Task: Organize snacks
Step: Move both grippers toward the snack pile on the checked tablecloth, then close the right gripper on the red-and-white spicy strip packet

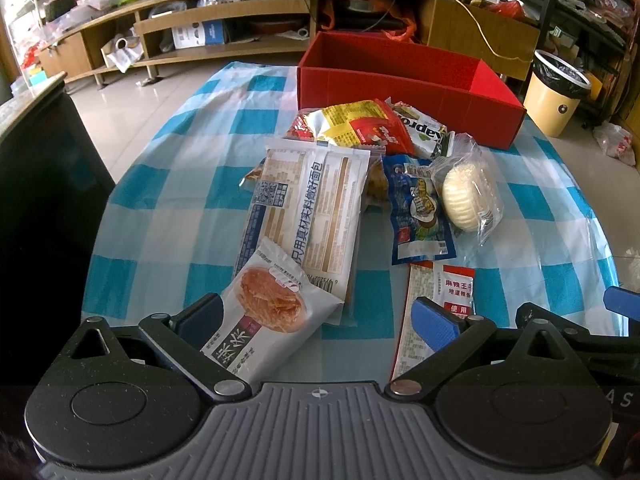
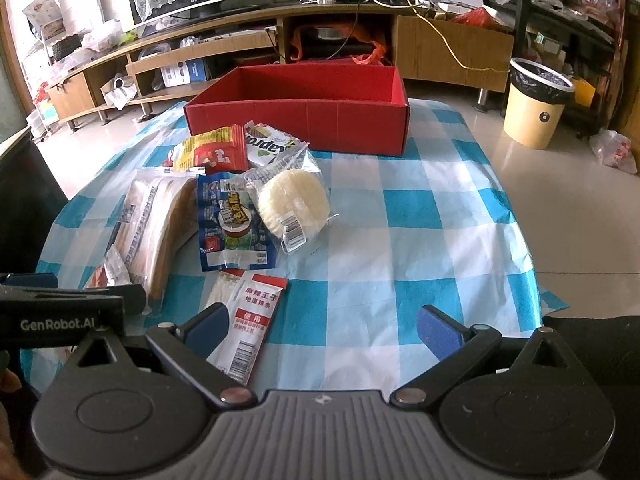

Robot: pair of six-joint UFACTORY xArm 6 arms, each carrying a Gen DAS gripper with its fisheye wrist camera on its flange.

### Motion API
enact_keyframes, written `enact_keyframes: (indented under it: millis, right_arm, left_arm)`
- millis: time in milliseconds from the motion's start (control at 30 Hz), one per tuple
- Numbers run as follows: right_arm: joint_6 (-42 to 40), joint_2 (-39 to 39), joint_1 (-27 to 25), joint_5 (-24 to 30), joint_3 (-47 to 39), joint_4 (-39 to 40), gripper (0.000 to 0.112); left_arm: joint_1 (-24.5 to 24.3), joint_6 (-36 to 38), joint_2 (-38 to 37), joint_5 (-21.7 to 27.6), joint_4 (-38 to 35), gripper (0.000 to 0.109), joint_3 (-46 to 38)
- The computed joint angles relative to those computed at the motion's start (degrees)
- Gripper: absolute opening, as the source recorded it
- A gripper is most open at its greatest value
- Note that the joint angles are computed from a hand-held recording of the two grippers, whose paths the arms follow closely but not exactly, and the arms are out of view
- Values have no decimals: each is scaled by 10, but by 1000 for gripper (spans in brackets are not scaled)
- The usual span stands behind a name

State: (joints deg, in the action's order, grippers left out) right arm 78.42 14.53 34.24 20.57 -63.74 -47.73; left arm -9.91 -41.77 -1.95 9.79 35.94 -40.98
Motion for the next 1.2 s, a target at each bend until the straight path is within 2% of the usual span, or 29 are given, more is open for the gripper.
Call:
enact_keyframes:
  millis: [500,833,900,1200]
  right_arm:
    - [-25,9,1,-6,-4,34,97]
    - [-87,34,4,-11,-23,94,97]
    - [-122,44,7,-12,-31,120,97]
    - [-272,106,35,-3,-101,230,97]
  left_arm:
    - [2,7,4,5,-9,100,1]
    - [10,12,11,16,-15,99,-5]
    - [15,37,9,7,-55,100,-1]
    - [29,34,14,13,-69,101,-8]
